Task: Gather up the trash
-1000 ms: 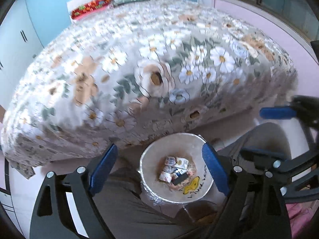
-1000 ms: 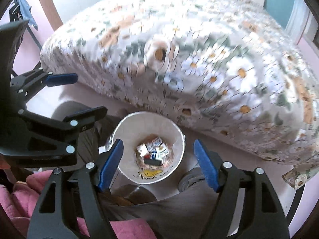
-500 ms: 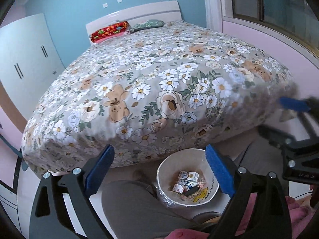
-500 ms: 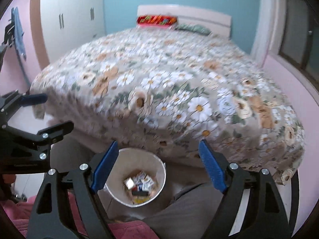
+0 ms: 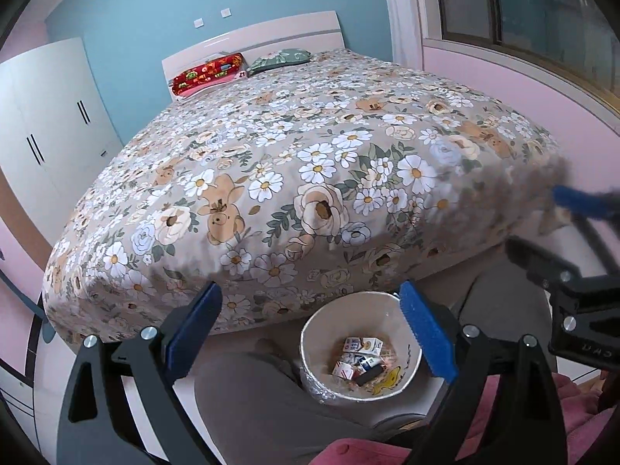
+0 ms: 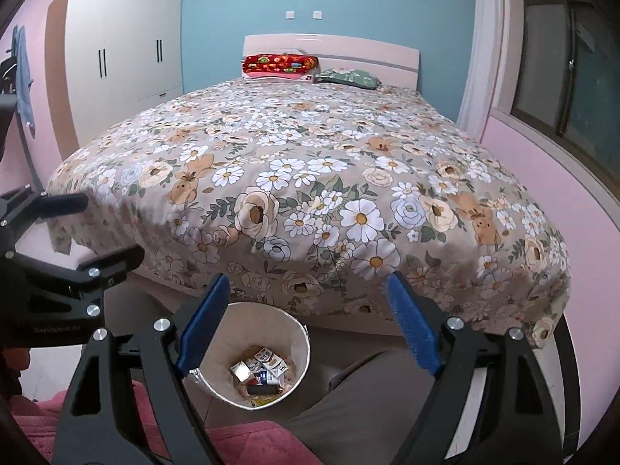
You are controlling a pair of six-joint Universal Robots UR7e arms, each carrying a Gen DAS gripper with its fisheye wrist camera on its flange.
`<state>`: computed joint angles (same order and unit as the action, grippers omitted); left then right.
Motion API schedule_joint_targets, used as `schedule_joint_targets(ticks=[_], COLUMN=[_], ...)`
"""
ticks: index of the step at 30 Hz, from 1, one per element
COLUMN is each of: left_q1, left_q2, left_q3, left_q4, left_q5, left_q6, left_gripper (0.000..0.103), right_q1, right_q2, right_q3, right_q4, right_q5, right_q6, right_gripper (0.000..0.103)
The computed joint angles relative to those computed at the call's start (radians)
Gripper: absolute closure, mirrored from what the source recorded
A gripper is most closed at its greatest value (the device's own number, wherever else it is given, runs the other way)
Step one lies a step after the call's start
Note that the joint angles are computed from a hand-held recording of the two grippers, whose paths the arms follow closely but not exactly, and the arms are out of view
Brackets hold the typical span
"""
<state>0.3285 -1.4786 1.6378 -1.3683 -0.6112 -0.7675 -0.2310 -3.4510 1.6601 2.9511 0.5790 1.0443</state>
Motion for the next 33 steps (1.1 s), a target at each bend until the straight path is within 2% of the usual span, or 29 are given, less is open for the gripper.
schedule_joint_targets(ticks=[33], left_q1=[-0.005], left_q2=[-0.004], left_q3=[0.011], left_q4=[-0.014], left_q5=[-0.006], left_q6=[0.006], left_gripper=[0.009], right_q1=[0.005], right_q2=[-0.003], right_q3=[0.002], right_q4=[-0.019], right_q5=[0.004], right_q6=[0.023], right_gripper=[0.021])
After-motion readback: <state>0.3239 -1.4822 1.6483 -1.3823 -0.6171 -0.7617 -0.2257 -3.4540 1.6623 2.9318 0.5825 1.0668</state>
